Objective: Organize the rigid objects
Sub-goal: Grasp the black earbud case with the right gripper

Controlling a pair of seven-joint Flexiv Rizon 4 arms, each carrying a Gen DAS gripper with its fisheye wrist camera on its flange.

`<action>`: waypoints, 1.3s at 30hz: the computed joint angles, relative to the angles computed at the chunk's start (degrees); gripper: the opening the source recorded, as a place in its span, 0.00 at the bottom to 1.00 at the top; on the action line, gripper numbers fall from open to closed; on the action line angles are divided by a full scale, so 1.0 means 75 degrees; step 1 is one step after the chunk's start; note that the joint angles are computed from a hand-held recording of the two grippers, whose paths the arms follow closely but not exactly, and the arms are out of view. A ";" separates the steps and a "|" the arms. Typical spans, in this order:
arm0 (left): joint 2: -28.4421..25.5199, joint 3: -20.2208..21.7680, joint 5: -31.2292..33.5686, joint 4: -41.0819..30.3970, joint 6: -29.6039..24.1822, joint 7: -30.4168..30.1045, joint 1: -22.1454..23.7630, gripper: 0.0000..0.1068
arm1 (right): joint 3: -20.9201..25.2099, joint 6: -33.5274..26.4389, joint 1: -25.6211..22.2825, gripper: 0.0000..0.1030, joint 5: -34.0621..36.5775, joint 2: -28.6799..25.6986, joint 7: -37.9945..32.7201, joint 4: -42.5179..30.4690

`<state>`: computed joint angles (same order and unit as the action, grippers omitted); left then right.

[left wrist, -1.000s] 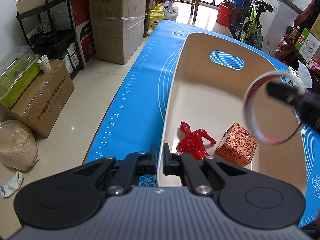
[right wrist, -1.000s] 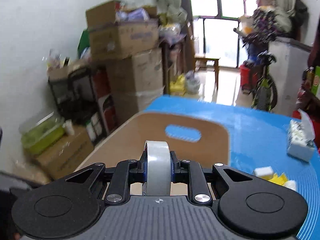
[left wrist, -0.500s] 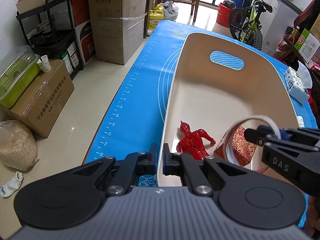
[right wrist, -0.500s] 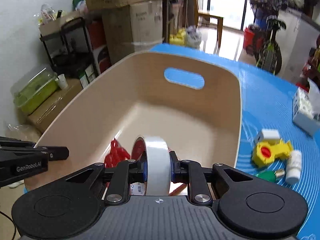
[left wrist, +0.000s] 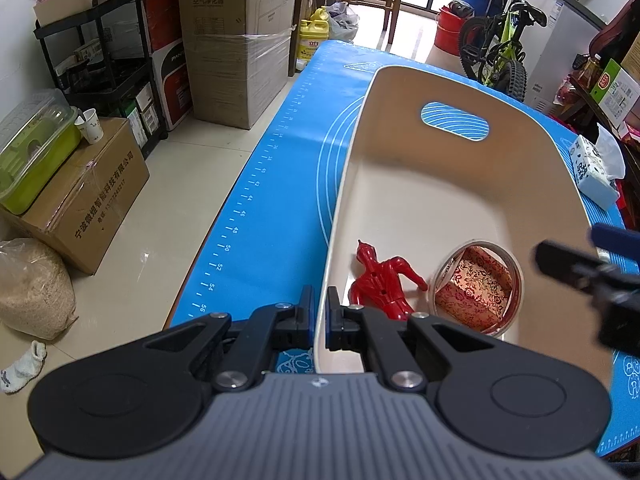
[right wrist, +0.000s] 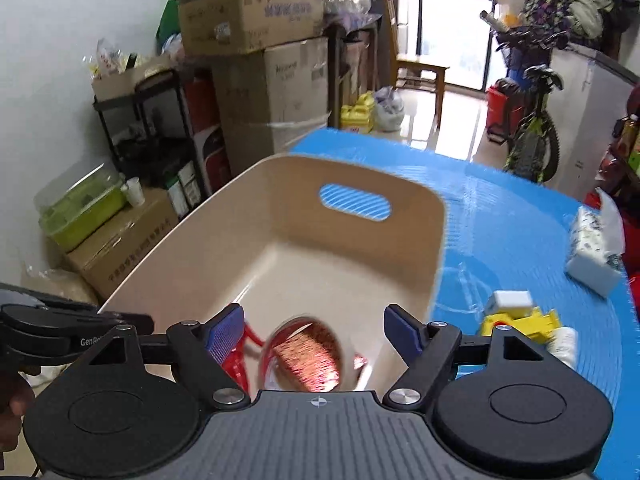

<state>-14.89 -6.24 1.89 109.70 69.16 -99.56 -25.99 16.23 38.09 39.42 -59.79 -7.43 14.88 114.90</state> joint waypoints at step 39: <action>0.0007 -0.0006 -0.0006 0.0018 0.0016 0.0006 0.0009 0.06 | 0.0454 0.0220 -0.0569 0.62 0.3391 0.0858 -0.0356 0.1926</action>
